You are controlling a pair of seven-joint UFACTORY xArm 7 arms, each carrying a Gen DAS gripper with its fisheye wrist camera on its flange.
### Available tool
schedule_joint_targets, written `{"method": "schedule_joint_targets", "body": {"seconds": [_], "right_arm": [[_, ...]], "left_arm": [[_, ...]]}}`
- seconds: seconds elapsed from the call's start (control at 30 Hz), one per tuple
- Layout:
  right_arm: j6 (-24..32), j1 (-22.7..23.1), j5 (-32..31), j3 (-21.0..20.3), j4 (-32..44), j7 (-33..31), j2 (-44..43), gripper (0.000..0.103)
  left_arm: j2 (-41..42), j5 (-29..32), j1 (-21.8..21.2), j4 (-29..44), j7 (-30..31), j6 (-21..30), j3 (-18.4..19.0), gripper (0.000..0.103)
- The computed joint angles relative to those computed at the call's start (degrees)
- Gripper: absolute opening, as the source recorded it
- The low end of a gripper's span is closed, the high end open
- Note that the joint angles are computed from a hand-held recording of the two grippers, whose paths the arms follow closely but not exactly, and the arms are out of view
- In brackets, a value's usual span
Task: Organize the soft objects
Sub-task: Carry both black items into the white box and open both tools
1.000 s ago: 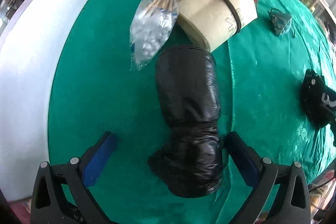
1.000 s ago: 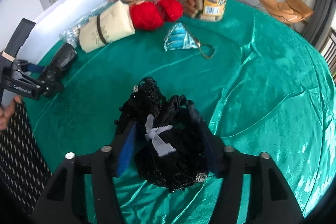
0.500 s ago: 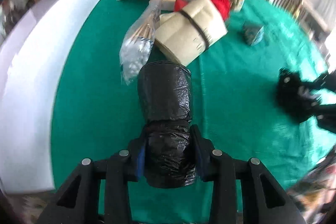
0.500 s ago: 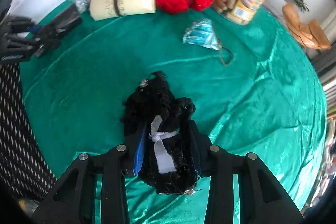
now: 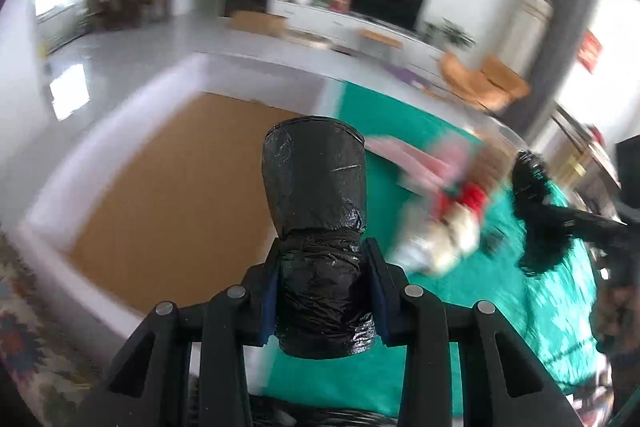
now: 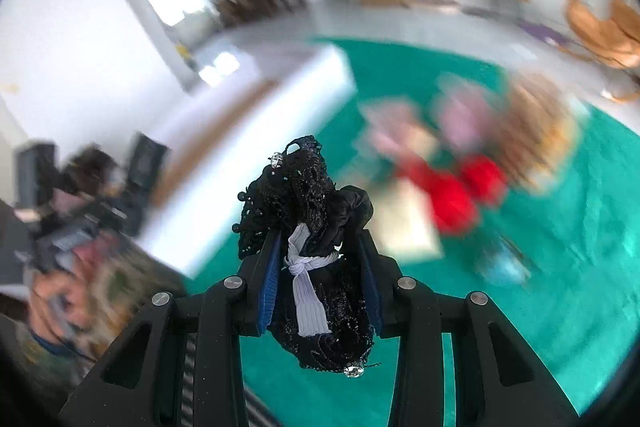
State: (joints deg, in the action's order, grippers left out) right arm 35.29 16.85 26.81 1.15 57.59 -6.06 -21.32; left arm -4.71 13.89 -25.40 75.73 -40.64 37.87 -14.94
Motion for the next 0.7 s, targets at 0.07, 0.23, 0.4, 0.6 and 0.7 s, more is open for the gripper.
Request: {"method": "schedule_joint_targets", "body": {"seconds": [0.07, 0.23, 0.4, 0.6, 0.7], "right_arm": [[-2.3, 3.66, 2.23, 1.64, 9.33, 0.3, 8.63, 0.039], [-0.6, 5.24, -3.58, 8.55, 29.64, 6.47, 27.86, 0.04], [0.9, 7.82, -10.8, 10.04, 39.29, 14.66, 37.93, 0.078], [-6.6, 5.66, -14.8, 9.11, 25.58, 15.64, 27.69, 0.076], [-11.88, 3.09, -21.98, 7.31, 10.27, 18.58, 16.61, 0.076]], "left_arm": [[-2.46, 0.27, 2.33, -1.82, 0.17, 1.32, 2.1, 0.037], [-6.4, 1.19, 7.02, -8.16, 1.43, 1.29, 3.79, 0.037], [-2.8, 4.35, 9.9, -5.9, -1.77, 6.51, 3.09, 0.079], [-4.77, 12.31, 9.06, -9.3, -11.11, 2.55, 0.84, 0.086], [-4.72, 10.96, 6.18, -9.01, -8.61, -0.23, -0.81, 0.086]]}}
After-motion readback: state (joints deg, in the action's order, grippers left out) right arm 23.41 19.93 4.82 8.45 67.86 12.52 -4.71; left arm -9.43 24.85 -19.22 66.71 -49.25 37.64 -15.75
